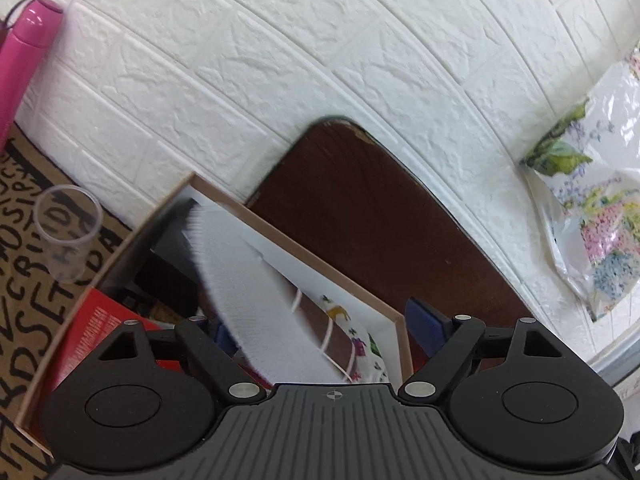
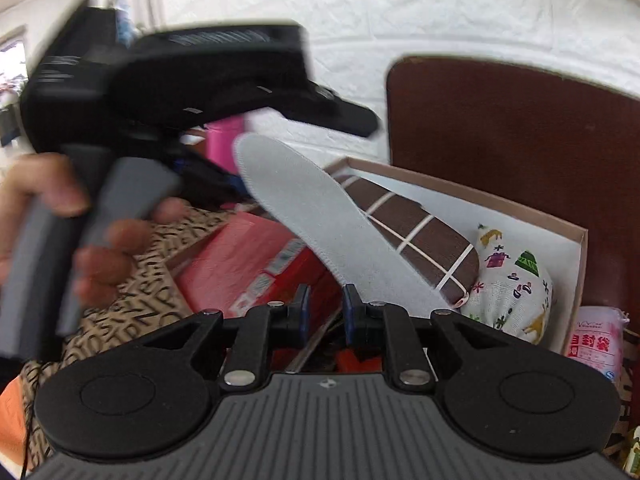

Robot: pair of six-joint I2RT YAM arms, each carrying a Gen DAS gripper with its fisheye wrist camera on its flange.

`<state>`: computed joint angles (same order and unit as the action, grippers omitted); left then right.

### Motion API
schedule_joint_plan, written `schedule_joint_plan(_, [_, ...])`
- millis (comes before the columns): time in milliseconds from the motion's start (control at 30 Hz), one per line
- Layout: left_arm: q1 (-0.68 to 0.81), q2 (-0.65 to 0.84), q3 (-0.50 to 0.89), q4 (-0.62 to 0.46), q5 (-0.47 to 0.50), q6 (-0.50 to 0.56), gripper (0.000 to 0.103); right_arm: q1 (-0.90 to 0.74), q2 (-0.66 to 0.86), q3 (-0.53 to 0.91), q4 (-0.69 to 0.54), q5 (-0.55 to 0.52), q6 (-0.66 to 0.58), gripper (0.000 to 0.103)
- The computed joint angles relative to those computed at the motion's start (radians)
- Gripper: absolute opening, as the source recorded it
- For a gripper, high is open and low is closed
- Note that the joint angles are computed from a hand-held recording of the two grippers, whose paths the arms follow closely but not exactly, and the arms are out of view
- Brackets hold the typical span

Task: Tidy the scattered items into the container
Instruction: 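Lower the insole into the cardboard box and open the right gripper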

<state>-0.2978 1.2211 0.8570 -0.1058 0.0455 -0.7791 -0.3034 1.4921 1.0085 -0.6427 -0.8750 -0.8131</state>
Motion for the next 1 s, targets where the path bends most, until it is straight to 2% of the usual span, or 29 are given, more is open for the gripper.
schedule_joint_plan(67, [0.031,-0.038,-0.023,-0.006,0.005,0.013,0.092,0.026,0.032,0.017,0.066,0.04,0.101,0.019])
schedule_joint_plan(133, [0.059,-0.073,-0.045,-0.023,0.016,0.032,0.092,0.029,0.077,0.049,0.082,0.054,0.157,0.019])
schedule_joint_plan(267, [0.077,-0.103,-0.076,-0.018,0.068,0.1,0.09,-0.012,0.103,0.073,0.038,-0.004,0.119,0.019])
schedule_joint_plan(400, [0.02,-0.034,-0.05,-0.015,0.056,0.135,0.09,-0.015,0.108,0.093,0.029,0.032,0.133,0.02])
schedule_joint_plan(433, [0.002,-0.014,-0.045,-0.012,0.05,0.139,0.09,-0.012,0.126,0.114,0.0,0.038,0.116,0.029])
schedule_joint_plan(500, [-0.033,0.008,-0.045,0.005,0.009,0.149,0.091,-0.009,0.152,0.147,-0.056,0.045,0.086,0.041])
schedule_joint_plan(567, [-0.064,0.009,-0.038,-0.01,-0.042,0.153,0.091,-0.015,0.144,0.142,-0.062,0.046,0.087,0.049])
schedule_joint_plan(633, [-0.091,-0.015,-0.039,-0.027,-0.073,0.139,0.093,-0.039,0.122,0.127,-0.061,-0.009,0.07,0.077])
schedule_joint_plan(667, [-0.107,-0.034,-0.044,-0.032,-0.083,0.132,0.095,-0.062,0.113,0.128,-0.077,-0.051,0.049,0.081])
schedule_joint_plan(700, [-0.129,-0.056,-0.049,-0.037,-0.105,0.123,0.097,-0.086,0.106,0.136,-0.109,-0.088,0.023,0.089])
schedule_joint_plan(733, [-0.158,-0.077,-0.054,-0.044,-0.135,0.114,0.103,-0.109,0.103,0.153,-0.152,-0.119,-0.004,0.094])
schedule_joint_plan(800, [-0.232,-0.114,-0.056,-0.07,-0.205,0.101,0.103,-0.16,0.109,0.206,-0.284,-0.169,-0.097,0.1])
schedule_joint_plan(900, [-0.379,-0.141,-0.046,-0.121,-0.322,0.09,0.103,-0.238,0.144,0.305,-0.537,-0.199,-0.312,0.103])
schedule_joint_plan(1000, [-0.552,-0.167,-0.07,-0.109,-0.469,0.045,0.103,-0.318,0.155,0.367,-0.74,-0.155,-0.542,0.103])
